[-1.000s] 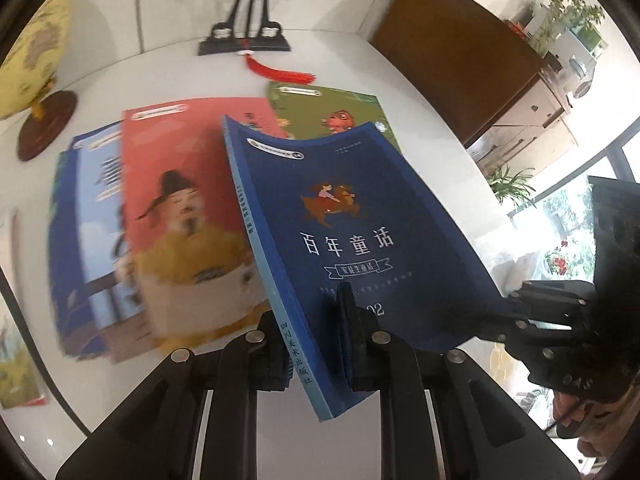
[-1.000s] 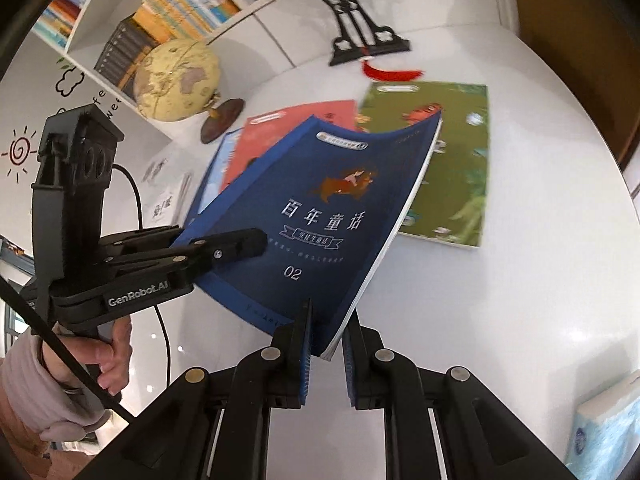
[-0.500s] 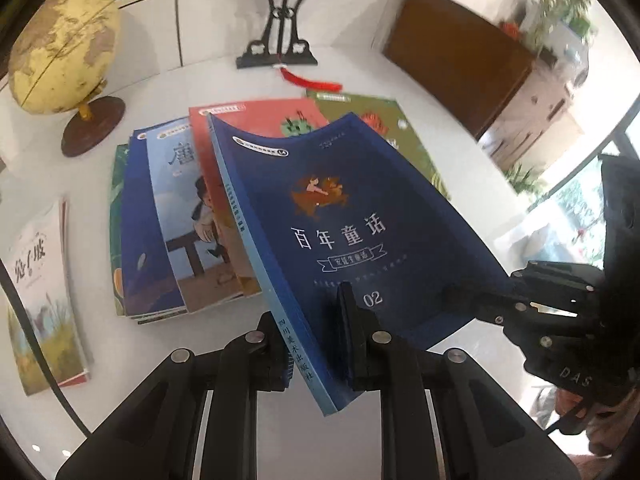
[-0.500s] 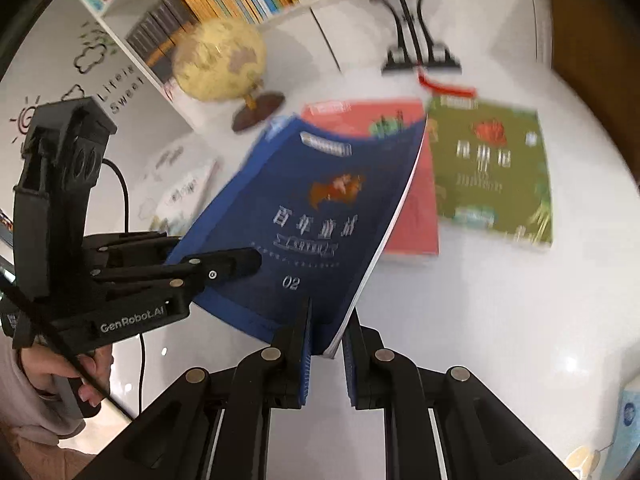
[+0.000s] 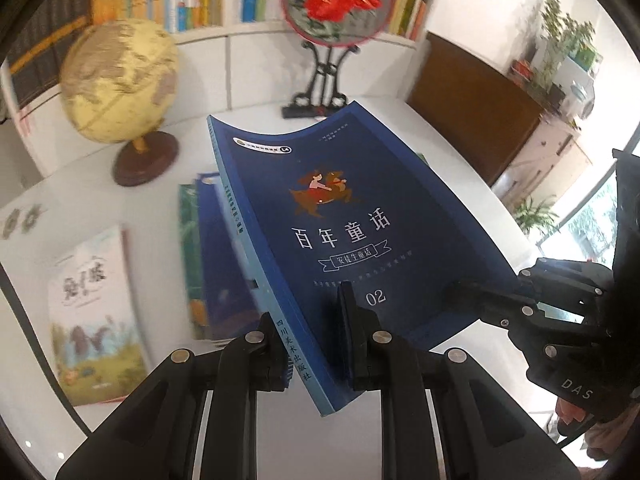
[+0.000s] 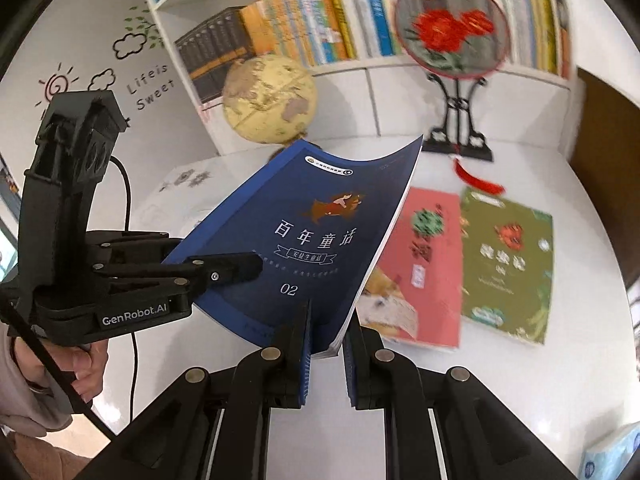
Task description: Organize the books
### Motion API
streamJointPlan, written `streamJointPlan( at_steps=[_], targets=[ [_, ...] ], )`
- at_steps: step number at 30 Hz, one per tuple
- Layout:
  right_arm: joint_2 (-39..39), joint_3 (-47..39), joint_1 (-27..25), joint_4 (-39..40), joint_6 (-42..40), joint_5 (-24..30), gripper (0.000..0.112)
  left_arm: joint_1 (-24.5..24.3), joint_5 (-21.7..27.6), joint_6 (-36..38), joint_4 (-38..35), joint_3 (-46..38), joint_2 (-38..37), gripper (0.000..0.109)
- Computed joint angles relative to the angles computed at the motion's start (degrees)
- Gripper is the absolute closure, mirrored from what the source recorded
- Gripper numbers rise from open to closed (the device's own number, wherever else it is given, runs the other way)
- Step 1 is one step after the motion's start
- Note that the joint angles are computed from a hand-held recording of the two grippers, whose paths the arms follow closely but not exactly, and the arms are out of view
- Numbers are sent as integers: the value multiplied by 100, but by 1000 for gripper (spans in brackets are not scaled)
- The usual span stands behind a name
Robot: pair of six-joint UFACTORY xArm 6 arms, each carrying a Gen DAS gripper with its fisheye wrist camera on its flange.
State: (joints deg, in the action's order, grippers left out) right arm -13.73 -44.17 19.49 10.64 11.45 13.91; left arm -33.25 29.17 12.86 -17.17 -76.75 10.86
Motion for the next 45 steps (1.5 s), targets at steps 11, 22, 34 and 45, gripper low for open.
streamJointPlan(
  at_steps=[11, 22, 34, 45],
  targets=[
    [1104, -1502, 580, -1238, 1193, 57, 99, 799, -383, 920, -473, 535, -550, 93],
    [2304, -3042, 1149, -2289, 2384, 413, 99, 1612, -380, 2049, -1431, 825, -696, 93],
    [3680, -4539, 1490, -1832, 2078, 790, 99, 2223, -370, 2490, -1847, 920, -385, 92],
    [4461, -5209, 1634, -1291, 1755, 906, 99, 2480, -282, 2926, -2139, 846, 20, 92]
  ],
)
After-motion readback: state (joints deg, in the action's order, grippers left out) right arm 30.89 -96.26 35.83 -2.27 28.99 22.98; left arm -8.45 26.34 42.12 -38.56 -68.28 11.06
